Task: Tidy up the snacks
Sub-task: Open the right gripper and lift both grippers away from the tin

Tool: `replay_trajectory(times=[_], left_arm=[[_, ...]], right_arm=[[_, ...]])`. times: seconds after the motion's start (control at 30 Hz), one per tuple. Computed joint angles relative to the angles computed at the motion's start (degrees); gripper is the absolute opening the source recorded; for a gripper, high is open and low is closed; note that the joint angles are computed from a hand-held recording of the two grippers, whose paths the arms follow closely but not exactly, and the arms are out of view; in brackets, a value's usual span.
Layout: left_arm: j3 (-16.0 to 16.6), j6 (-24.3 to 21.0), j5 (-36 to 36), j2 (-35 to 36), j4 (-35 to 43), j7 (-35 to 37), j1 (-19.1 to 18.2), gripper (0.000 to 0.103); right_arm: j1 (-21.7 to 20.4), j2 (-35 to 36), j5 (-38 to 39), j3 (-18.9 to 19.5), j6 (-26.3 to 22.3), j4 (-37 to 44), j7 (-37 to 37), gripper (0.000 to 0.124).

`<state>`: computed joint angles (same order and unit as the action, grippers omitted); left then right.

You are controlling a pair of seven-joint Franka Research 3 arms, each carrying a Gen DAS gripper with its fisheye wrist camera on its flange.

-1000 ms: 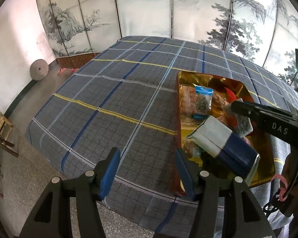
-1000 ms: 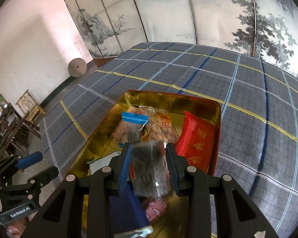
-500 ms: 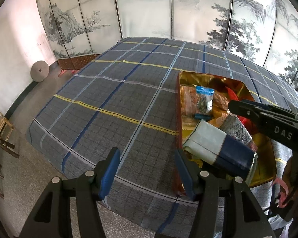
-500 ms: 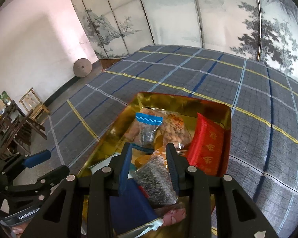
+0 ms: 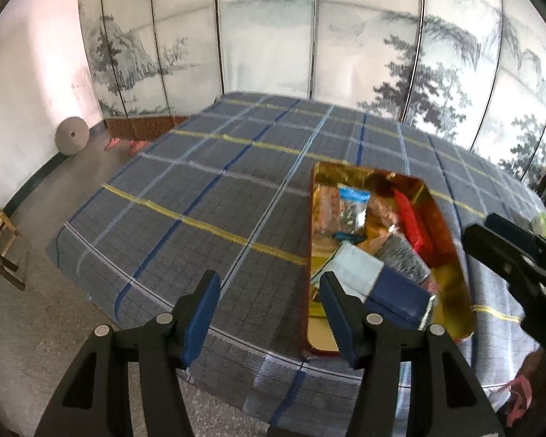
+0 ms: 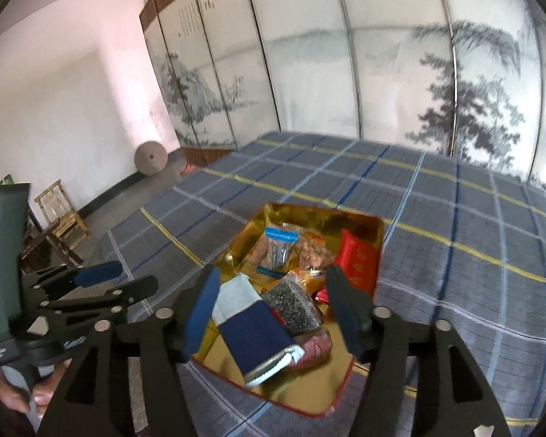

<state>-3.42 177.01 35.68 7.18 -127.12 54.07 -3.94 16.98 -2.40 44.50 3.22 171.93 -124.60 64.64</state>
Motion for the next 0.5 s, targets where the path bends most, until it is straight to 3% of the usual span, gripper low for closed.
replay_trajectory(times=[0.07,0.17,0.33,0.5], left_arm=[[5.0,1.1,13.0,-1.3,0.2,-11.6,-3.9,0.058],[6.5,2.2,28.2,-3.4,0.4,-24.9,-4.6,0.058],[3.6,4.9,32.6,-6.6,-1.5,-28.8,-1.2,0.066],[0.4,7.2,48.0,-10.5,-1.4,-44.6,3.4,0.067]], right_arm=[[0.3,-2.1,-0.4,0.1,1.6,-2.0,0.1,0.064],[0.8,-5.1,-2.4,0.1,3.4,-4.8,1.4,0.066],[1.3,-9.4,-7.3,0.0,6.4,-9.0,5.6,0.071],[0.1,-13.1,-13.1,1.1,8.5,-12.1,11.0,0.076]])
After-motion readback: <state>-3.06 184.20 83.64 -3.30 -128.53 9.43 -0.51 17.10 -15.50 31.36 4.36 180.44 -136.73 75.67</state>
